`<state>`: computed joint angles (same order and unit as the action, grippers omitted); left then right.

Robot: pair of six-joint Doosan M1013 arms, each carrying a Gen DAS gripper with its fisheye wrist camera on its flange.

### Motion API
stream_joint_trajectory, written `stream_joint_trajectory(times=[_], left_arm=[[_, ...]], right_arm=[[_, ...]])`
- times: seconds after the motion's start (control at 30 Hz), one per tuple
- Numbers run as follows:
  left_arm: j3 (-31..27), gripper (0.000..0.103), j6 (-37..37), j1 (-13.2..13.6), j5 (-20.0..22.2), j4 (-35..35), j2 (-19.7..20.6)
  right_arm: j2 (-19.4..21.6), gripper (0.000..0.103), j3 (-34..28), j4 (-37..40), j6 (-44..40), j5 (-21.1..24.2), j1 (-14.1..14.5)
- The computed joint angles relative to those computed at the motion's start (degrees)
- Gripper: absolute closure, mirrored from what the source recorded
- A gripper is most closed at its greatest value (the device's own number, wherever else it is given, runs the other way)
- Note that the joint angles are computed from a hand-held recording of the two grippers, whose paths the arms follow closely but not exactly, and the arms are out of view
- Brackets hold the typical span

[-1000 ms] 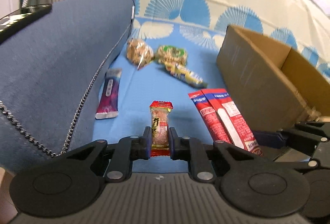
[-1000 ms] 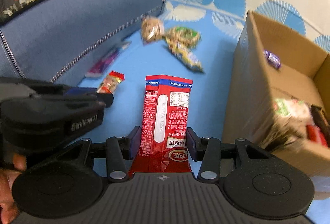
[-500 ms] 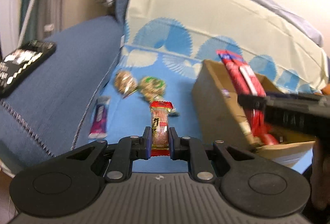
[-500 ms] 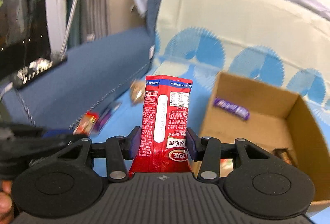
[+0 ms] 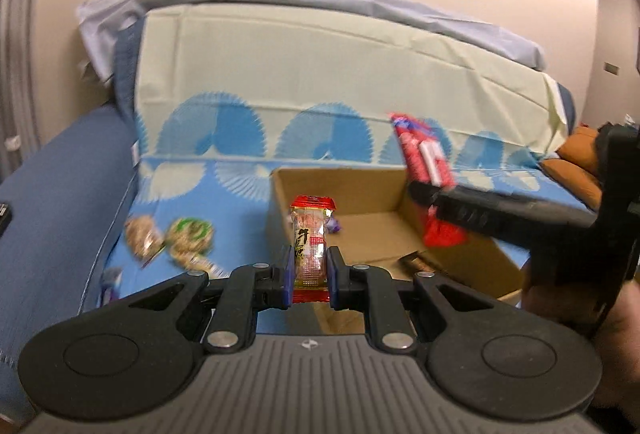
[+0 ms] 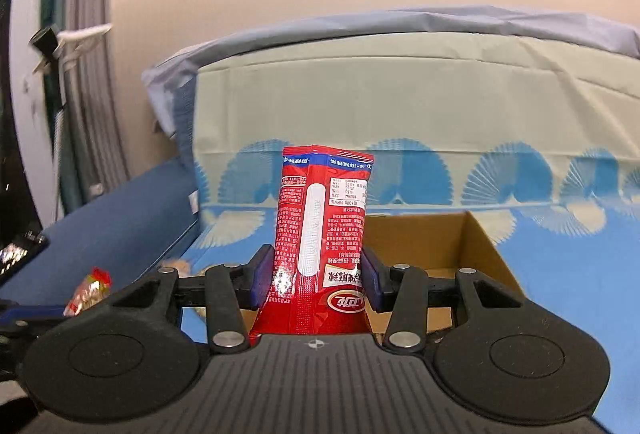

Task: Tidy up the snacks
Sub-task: 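Carry the red pack with right gripper while left carries small snack over box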

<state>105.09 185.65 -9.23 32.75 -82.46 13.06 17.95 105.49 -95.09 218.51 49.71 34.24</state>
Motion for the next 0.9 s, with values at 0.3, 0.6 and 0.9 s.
stream_joint_trajectory(times=[0.3, 0.6, 0.9], left_arm=[[-2.82, 0.086, -3.24, -4.71, -3.16, 2.24, 1.38], [-5.04, 0.086, -9.20, -8.10, -5.80, 7.97, 3.19], [-7.99, 0.086, -12.55, -10.76, -8.93, 10.00, 5.11]], right_arm=[[-0.19, 0.055, 1.41, -0.71, 3.76, 0.60, -0.64], [-0.90, 0.055, 2.82, -1.35, 9.21, 2.04, -1.12], [-1.03, 0.055, 3.21, 0.41, 11.67, 2.52, -1.93]])
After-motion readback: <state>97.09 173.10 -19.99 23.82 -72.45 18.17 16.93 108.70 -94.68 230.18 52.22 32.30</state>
